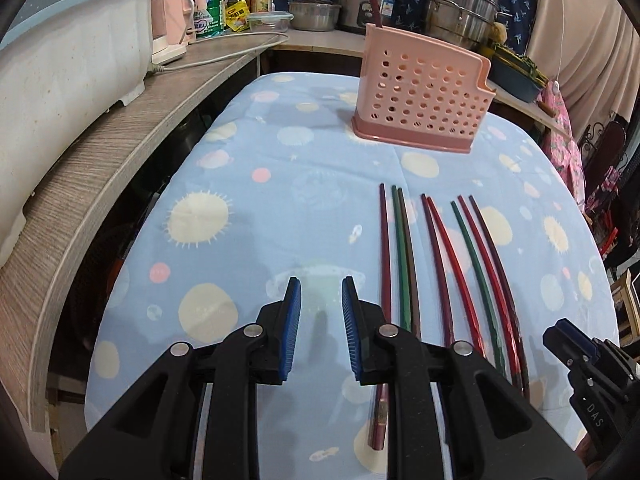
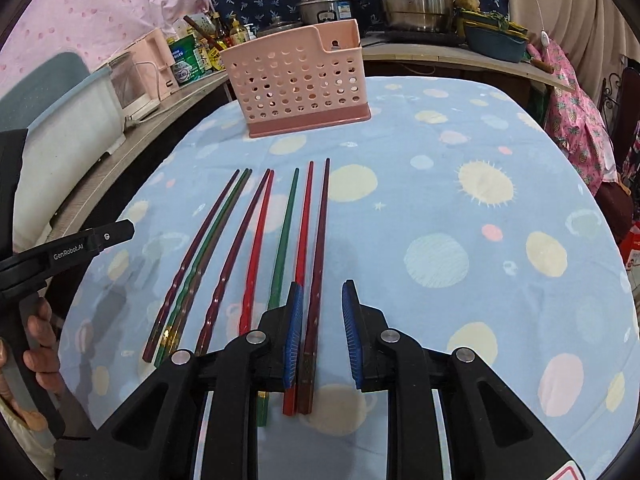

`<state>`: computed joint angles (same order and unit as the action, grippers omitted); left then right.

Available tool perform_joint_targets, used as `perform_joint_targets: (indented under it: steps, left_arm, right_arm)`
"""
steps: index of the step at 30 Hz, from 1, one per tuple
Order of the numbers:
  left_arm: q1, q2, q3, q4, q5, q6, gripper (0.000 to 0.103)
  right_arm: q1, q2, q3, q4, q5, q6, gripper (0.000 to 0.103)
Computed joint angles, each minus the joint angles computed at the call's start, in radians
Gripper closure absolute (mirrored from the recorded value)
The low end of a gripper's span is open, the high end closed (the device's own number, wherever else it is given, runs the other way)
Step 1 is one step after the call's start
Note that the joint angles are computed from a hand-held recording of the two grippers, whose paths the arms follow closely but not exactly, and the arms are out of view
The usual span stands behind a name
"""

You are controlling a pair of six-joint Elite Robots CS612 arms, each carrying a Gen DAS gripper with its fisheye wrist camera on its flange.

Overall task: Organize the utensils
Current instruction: 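Lower the right tool to the chopsticks and grasp a dark red chopstick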

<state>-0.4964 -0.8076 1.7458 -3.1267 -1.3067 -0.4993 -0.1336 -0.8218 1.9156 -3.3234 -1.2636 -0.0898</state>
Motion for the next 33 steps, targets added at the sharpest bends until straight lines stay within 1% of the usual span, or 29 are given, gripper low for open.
perform_joint_targets:
  steps: [7,12,18,25,31,33]
  left_arm:
    - [-0.004,-0.004,0.020,0.002,-0.018,-0.011,0.083]
    - [-0.007,-0.005,0.029,0.008,-0.019,-0.015,0.083]
    - [-0.009,-0.007,0.036,0.010,-0.026,-0.015,0.083]
    - [-0.012,-0.008,0.042,0.014,-0.032,-0.015,0.079]
    - [-0.015,-0.008,0.044,0.014,-0.035,-0.010,0.077]
    - [-0.016,-0.007,0.044,0.017,-0.037,-0.008,0.076]
  right_arm:
    - [0.005,0.004,0.014,0.002,-0.006,-0.001,0.082]
    - [0.004,0.008,0.014,0.008,-0.011,0.014,0.082]
    - [0.006,0.013,0.013,0.016,-0.018,0.008,0.083]
    - [0.003,0.015,0.018,0.007,-0.017,0.005,0.084]
    - [0.006,0.016,0.024,-0.005,-0.041,-0.004,0.090]
    - [0.004,0.017,0.026,-0.010,-0.044,0.000,0.095]
